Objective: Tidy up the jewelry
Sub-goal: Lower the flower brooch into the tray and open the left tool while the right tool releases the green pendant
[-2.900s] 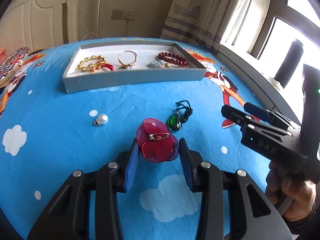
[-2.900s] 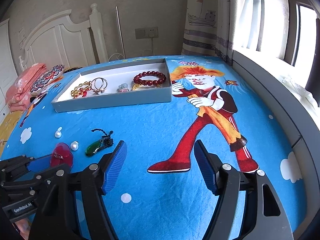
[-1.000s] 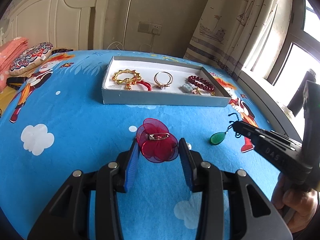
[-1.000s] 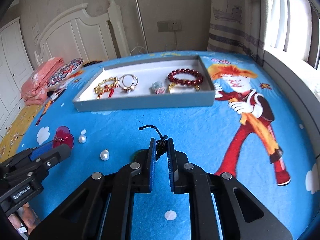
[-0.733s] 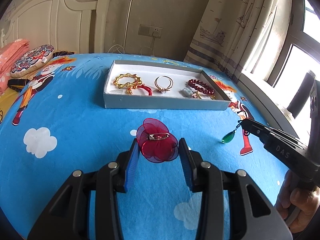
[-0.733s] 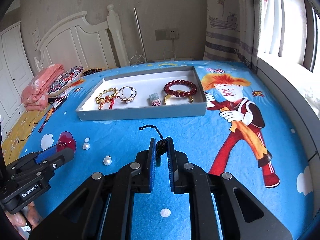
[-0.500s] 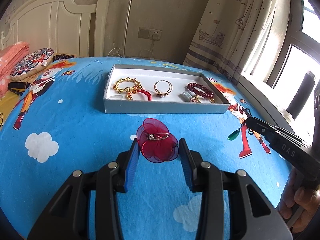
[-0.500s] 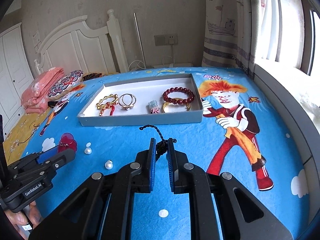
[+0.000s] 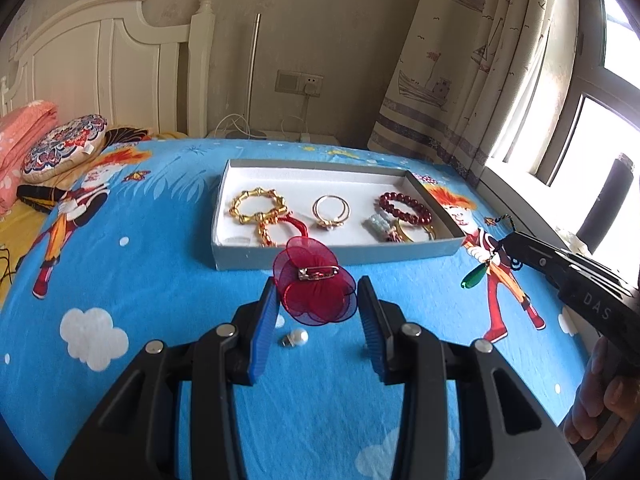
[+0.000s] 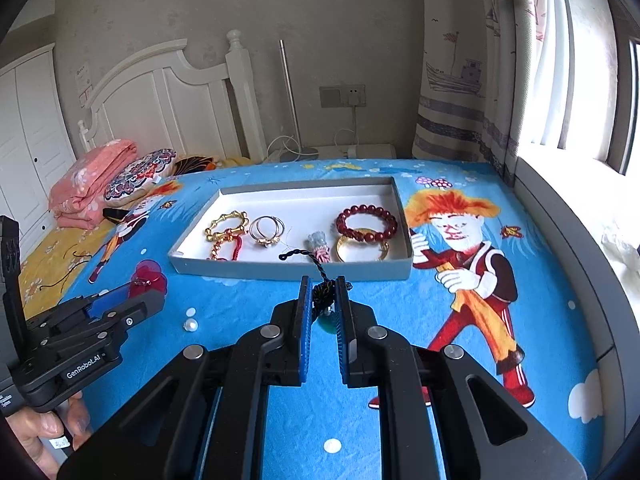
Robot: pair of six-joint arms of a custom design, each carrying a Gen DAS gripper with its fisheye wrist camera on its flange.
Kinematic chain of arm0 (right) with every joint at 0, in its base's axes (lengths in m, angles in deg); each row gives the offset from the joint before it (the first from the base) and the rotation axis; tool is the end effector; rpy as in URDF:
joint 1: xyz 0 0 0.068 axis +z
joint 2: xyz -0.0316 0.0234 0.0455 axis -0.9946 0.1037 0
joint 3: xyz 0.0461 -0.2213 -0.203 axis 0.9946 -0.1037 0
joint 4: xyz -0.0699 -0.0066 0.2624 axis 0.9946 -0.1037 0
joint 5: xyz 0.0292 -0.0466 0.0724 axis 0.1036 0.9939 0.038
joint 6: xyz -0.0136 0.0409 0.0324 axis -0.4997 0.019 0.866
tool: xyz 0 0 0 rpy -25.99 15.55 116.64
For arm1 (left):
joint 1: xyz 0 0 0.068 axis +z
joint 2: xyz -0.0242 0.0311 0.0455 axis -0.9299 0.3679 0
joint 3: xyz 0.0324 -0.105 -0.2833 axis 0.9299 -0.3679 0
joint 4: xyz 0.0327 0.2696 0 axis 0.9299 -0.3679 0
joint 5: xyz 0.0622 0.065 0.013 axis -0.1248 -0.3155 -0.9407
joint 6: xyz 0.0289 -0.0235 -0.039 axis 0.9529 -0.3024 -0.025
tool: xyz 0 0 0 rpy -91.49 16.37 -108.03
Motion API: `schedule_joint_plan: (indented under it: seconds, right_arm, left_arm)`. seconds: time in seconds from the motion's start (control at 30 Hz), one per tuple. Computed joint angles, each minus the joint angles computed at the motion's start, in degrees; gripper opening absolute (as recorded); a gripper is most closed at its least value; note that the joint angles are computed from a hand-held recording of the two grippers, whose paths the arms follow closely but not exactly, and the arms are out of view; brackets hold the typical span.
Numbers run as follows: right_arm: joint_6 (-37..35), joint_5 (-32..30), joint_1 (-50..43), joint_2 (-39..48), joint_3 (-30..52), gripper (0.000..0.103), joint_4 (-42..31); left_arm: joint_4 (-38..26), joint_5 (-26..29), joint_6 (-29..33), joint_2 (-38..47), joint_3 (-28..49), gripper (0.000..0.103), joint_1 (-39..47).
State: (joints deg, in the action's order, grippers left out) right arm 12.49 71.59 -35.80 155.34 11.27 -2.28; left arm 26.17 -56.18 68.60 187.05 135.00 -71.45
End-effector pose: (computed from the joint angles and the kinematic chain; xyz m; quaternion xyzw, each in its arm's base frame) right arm 0.2541 0.2491 0.1019 0.1173 0.8883 -0.0068 0.4440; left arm 0.3733 -0.0373 0.1018 0.2336 0.8699 -0.1981 0.3867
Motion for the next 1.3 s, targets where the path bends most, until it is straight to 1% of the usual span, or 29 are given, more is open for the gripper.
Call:
schedule_joint_plan:
  seconds: [0.27,0.53,0.8,1.0,1.3]
  right_arm:
    - [-4.95,-1.71,-3.36,-0.63,2.29,0.012,0.40]
    - [-10.67,-3.51,-8.33,1.26,7.42,0.012,0.16]
    - [-14.08,-5.65,-13.00,6.78,15.51,0.012,-1.32]
    - [-15.84,-7.74,-15.64,11.95,21.81,0.012,-2.76]
    - [-17.34,-10.71,-17.93,18.99,29.89,0.012,-5.87]
  left_arm:
    - [-3.81,-1.47,-0.72,1.86,7.02,0.039,-1.95]
    - [-8.52,-4.28,-2.92,6.79,17.91,0.039,-4.75]
    - [-12.91,-8.26,-5.38,14.29,29.60,0.039,-7.13]
    - [-15.24,-10.45,-6.58,19.08,36.10,0.039,-7.99]
    - [-20.10,-12.93,-6.27,25.35,45.84,0.039,-8.96]
